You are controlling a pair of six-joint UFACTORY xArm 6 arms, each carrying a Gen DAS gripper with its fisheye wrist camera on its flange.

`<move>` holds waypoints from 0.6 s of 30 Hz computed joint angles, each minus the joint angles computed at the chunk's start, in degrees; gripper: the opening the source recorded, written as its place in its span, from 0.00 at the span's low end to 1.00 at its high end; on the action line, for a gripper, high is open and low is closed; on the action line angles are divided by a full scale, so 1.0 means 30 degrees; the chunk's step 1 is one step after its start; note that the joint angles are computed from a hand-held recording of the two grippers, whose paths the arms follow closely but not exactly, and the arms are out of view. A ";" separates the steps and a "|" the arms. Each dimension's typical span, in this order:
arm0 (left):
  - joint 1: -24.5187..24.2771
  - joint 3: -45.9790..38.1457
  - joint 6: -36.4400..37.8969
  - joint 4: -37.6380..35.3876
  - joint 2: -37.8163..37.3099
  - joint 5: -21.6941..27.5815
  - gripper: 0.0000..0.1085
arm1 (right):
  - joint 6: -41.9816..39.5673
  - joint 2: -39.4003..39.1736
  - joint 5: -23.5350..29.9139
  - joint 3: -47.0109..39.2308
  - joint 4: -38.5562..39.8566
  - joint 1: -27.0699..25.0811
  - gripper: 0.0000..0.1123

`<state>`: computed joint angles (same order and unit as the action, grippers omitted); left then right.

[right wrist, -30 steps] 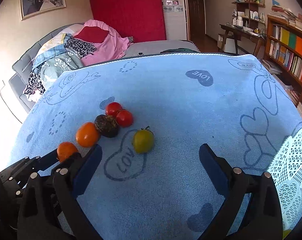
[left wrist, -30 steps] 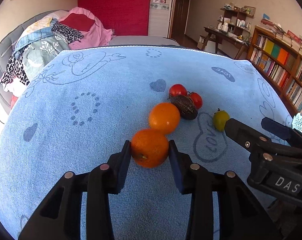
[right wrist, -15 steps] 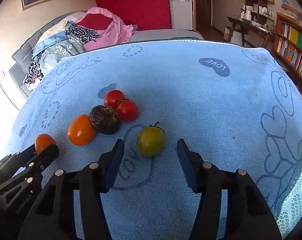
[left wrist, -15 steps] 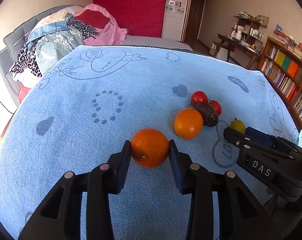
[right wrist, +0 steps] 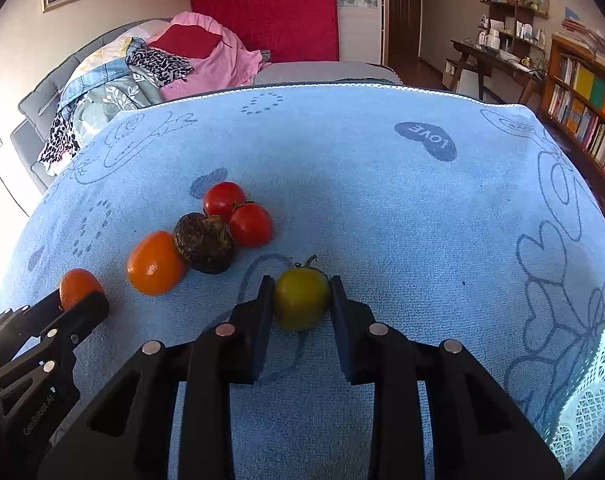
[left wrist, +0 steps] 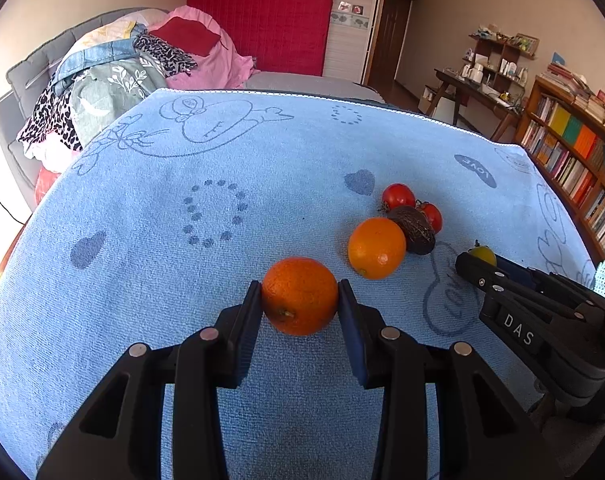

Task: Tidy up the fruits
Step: 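Carry the yellow-green tomato and the orange over the white basket with both tools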

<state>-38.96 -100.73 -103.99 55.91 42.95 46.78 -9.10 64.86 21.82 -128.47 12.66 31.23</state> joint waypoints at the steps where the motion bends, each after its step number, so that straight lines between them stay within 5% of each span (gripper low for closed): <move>1: 0.0004 0.0028 -0.0041 0.0014 -0.0029 -0.0058 0.35 | -0.0132 -0.0364 -0.0291 0.0584 0.0192 0.0001 0.26; 18: -0.0448 0.0034 -0.0179 0.1321 -0.0407 -0.0501 0.35 | -0.5157 -0.5904 -0.4200 0.8697 0.6188 0.0394 0.26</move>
<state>-40.30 -100.63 -104.52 59.88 41.73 45.28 -24.57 47.14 9.22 -102.38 31.23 32.42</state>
